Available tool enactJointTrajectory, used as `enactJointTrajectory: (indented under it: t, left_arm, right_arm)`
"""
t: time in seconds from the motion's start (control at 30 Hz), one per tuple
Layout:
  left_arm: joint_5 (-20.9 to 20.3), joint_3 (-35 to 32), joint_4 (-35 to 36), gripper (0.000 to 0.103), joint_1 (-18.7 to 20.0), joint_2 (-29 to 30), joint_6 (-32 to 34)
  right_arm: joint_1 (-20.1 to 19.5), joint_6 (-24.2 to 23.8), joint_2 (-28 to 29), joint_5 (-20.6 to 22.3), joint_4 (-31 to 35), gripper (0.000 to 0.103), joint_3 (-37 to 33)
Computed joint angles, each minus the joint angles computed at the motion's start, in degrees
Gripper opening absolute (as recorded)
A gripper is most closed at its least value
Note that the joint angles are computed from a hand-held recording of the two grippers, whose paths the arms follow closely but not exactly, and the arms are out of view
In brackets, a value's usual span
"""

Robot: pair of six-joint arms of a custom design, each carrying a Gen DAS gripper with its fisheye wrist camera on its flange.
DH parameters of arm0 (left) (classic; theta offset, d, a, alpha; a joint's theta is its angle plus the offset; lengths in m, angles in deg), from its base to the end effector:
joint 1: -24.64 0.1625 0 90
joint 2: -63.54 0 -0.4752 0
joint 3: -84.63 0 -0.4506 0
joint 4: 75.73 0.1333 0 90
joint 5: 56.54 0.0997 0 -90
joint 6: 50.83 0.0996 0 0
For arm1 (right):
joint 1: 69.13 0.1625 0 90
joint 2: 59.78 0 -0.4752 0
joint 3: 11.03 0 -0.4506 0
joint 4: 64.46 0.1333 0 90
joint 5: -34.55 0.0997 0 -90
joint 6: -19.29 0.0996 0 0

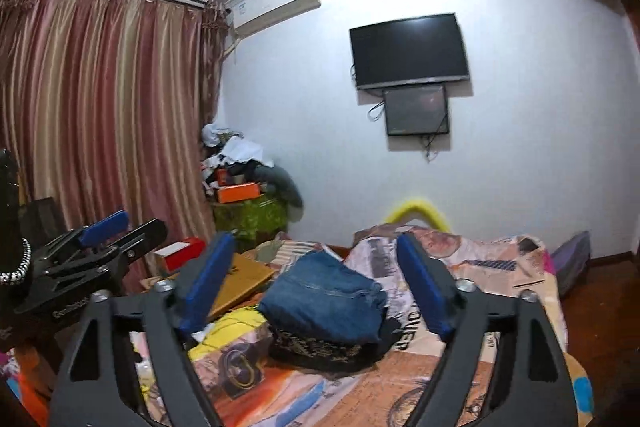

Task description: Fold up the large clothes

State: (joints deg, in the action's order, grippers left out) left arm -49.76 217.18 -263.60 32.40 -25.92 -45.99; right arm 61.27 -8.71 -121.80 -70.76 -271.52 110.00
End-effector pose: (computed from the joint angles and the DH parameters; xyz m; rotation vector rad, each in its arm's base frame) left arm -0.3466 -0.2816 0.4181 0.4108 1.7401 -1.7116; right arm 0.4634 -0.3794 0.2296 1.3096 -2.2743 1.4817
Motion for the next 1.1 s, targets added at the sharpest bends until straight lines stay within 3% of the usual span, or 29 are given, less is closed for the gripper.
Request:
enactJointTrajectory:
  t: [0.1,0.2,0.33,1.1]
  left_arm:
    - [1.1,0.27,-4.06,0.096,-0.63,0.32,1.71]
    - [2.19,-0.07,-11.68,0.099,-1.24,1.56,7.38]
    - [3.01,-0.35,-14.62,0.1,-1.24,2.35,9.42]
    - [3.76,-1.51,-24.96,0.101,-0.15,6.32,18.52]
  right_arm:
    - [0.18,0.23,0.14,-0.86,-1.22,0.103,0.13]
    - [0.53,-0.17,0.62,-2.35,-3.45,0.103,0.7]
    - [0.66,0.32,0.53,-3.24,-1.79,0.103,0.73]
    - [0.55,1.57,-1.11,-4.38,0.49,0.103,2.12]
